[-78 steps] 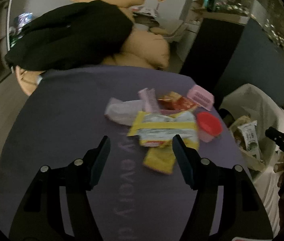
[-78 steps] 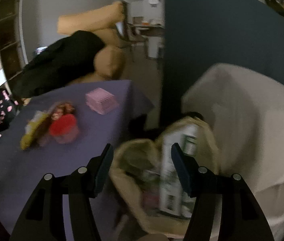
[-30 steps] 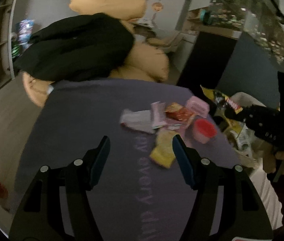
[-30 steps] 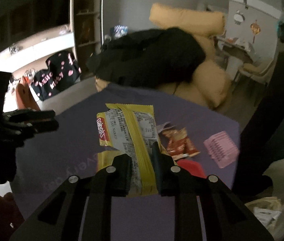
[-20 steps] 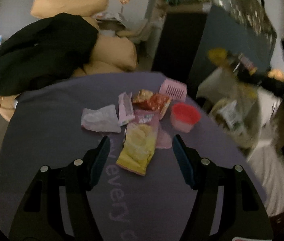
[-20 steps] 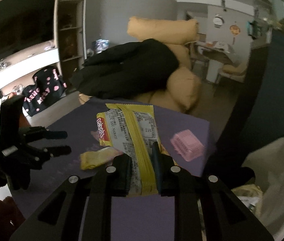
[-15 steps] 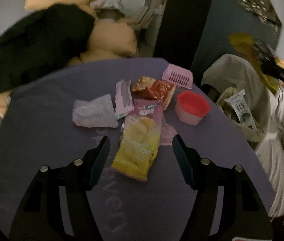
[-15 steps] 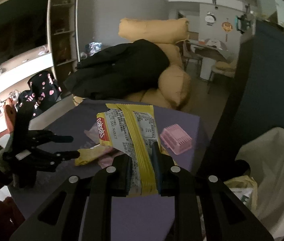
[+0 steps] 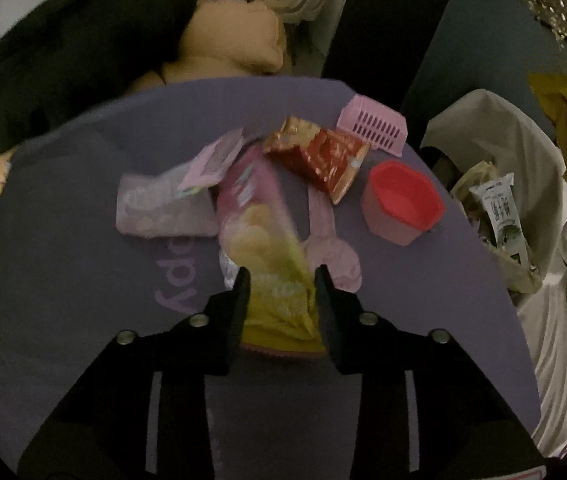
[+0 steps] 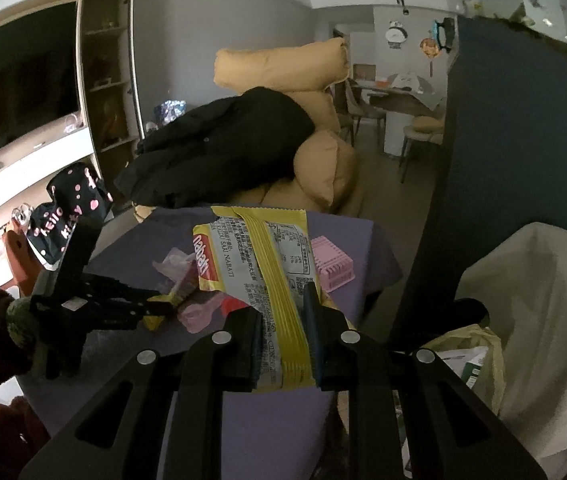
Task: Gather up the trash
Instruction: 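Grasp the pink snack bag with the left gripper while the right gripper holds the yellow wrapper, then drop the pink bag and yellow wrapper into the trash bag with both grippers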
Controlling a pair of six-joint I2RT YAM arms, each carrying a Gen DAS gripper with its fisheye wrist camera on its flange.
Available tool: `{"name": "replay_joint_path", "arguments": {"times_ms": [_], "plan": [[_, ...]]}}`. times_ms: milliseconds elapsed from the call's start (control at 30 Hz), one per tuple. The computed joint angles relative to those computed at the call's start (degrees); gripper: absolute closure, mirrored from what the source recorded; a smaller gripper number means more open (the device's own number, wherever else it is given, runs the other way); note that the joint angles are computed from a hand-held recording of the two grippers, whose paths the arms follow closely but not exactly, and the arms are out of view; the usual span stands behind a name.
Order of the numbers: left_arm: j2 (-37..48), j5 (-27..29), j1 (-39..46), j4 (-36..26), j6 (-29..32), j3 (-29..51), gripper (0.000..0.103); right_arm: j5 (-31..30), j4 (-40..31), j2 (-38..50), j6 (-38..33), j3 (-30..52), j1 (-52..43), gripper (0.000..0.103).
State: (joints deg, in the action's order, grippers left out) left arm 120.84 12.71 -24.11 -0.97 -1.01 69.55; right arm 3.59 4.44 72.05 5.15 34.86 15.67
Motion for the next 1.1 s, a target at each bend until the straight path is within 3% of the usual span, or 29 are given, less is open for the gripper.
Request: {"name": "replay_joint_path", "arguments": {"times_ms": [333, 600, 800, 1100], "plan": [[-14.8, -3.49, -3.45, -1.27, -0.44, -3.43, 0.078, 0.62, -2.03, -10.91, -1.36, -3.05, -1.54, 0.084], [-22.9, -6.7, -11.99, -1.55, -1.2, -3.31, 0.078, 0.6, -5.82, -21.78, -2.31, -6.18, -5.2, 0.084], [-20.23, -8.22, -19.28, -4.21, -0.12, 2.5, 0.078, -3.78, -9.72, -29.28, -3.51, -8.0, -13.37, 0.084], [-9.03, -7.29, -26.24, -9.75, 0.35, 15.61, 0.078, -9.05, -13.69, -37.31, -4.32, -11.36, -23.74, 0.084]]}}
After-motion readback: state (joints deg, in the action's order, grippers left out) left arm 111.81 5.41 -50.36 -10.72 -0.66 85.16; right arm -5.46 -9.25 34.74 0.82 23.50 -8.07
